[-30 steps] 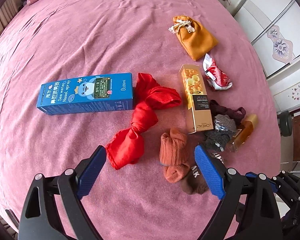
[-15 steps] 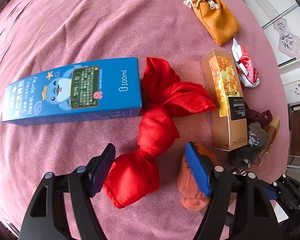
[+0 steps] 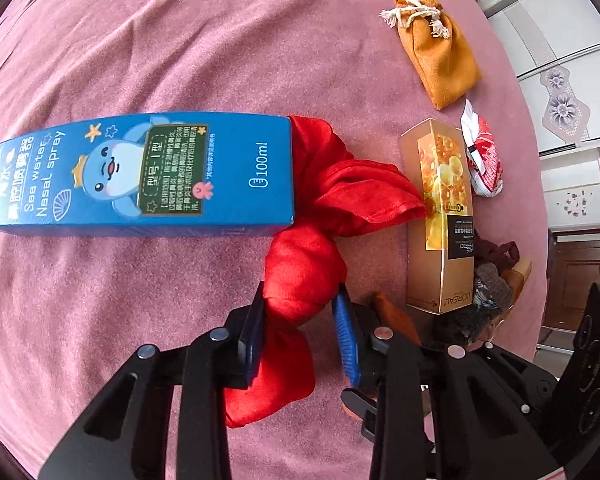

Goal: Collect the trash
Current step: 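Grasp the red scarf with the left tool while the right grasps a brown sock, then carry scarf and sock to the wastebasket and open both tools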

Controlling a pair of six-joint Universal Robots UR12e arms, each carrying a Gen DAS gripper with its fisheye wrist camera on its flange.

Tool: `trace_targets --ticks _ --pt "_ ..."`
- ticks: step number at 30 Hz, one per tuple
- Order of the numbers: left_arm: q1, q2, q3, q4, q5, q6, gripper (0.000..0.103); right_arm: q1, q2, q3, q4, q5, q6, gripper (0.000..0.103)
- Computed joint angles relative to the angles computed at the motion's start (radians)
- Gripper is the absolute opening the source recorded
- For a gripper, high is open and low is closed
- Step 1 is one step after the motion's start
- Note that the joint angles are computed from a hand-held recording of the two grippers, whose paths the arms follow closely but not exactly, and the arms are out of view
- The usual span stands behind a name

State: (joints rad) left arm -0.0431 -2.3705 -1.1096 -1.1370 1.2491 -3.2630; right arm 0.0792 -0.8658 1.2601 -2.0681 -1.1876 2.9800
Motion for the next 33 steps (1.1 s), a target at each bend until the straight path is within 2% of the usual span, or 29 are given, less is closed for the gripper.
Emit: trace_targets --ticks 1,3,6,11,15,18,24,33 --pt "0.001 0.002 -0.001 0.003 -0.004 -0.003 0.032 0.002 0.001 -0.002 0.004 -0.005 0.005 0.040" --pt "0.004 0.015 -0.016 0.022 -0.007 -0.008 0.032 -0.002 0.002 -0.010 0.020 0.014 0.018 0.029" --pt "0.006 0.044 -0.048 0.051 -0.006 -0.020 0.032 -0.012 -0.006 -0.014 0.041 0.049 0.022 0.023" --pt "0.008 0.122 -0.134 0.099 0.000 -0.031 0.032 -0.028 -0.070 0.039 0.021 0.095 -0.004 0.023" --pt "0.001 0.183 -0.199 0.111 -0.017 -0.060 0.032 -0.043 -0.132 0.095 0.012 0.098 -0.036 0.023" --pt "-0.026 0.215 -0.222 0.099 0.023 -0.057 0.032 -0.059 -0.180 0.146 -0.003 0.096 -0.046 0.023" --pt "-0.069 0.274 -0.288 0.128 0.022 -0.067 0.032 -0.107 -0.270 0.249 -0.033 0.089 -0.042 0.023" --pt "-0.176 0.286 -0.281 0.114 0.022 -0.033 0.032 -0.232 -0.397 0.401 -0.082 0.077 -0.008 0.023"
